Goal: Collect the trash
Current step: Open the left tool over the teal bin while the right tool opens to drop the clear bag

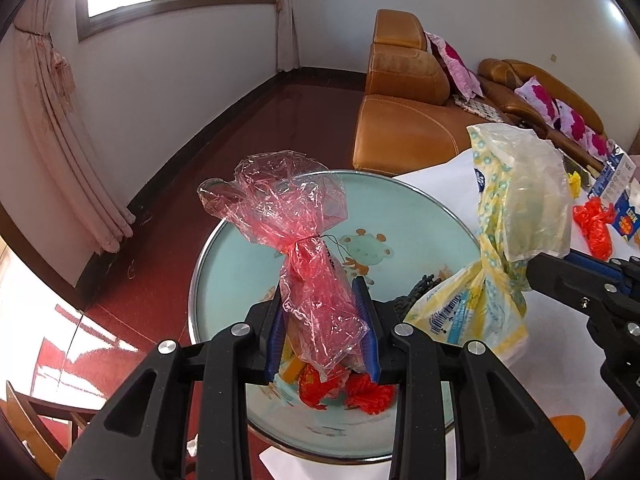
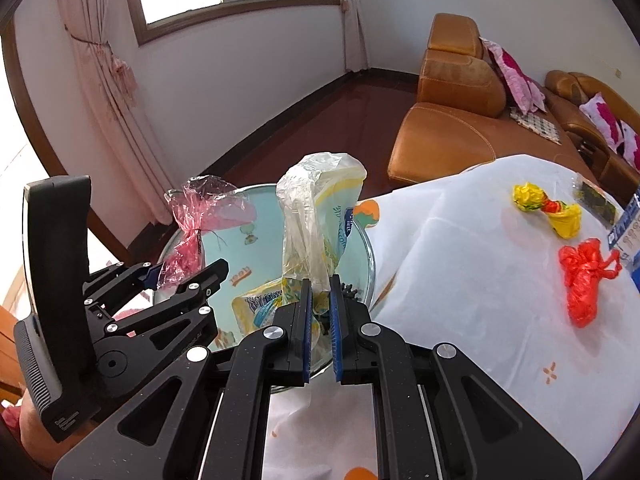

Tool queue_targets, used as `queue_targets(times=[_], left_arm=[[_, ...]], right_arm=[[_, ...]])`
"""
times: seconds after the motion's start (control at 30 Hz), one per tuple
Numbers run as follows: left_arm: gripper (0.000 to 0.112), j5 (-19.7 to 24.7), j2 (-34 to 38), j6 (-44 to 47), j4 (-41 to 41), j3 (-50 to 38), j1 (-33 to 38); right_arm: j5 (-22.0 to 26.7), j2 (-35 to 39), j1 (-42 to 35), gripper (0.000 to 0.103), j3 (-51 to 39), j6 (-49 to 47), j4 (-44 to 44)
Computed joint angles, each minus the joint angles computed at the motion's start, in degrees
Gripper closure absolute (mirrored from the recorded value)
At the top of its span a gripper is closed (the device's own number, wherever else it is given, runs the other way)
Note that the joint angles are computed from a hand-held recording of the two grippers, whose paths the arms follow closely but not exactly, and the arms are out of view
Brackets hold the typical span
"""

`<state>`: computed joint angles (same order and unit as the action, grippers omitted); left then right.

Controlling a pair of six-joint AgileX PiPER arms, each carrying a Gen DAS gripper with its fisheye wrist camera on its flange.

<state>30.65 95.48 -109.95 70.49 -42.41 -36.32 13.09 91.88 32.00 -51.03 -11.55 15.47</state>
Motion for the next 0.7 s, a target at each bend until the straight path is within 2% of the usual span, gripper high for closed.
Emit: queue_targets(times=[0.47,0.7], left_arm=[[0.08,-4.69,5.43,4.62,-2.17,-3.69,3.79],[0.08,-5.12,6.82,5.85,-3.04,-4.48,4.6]], right_arm=[[0.83,7.01,0.26,0.094,-4.36,-1.11,-0.95],[1.81,9.24,-0.05,0.093,-6.26,-4.41,1.89]])
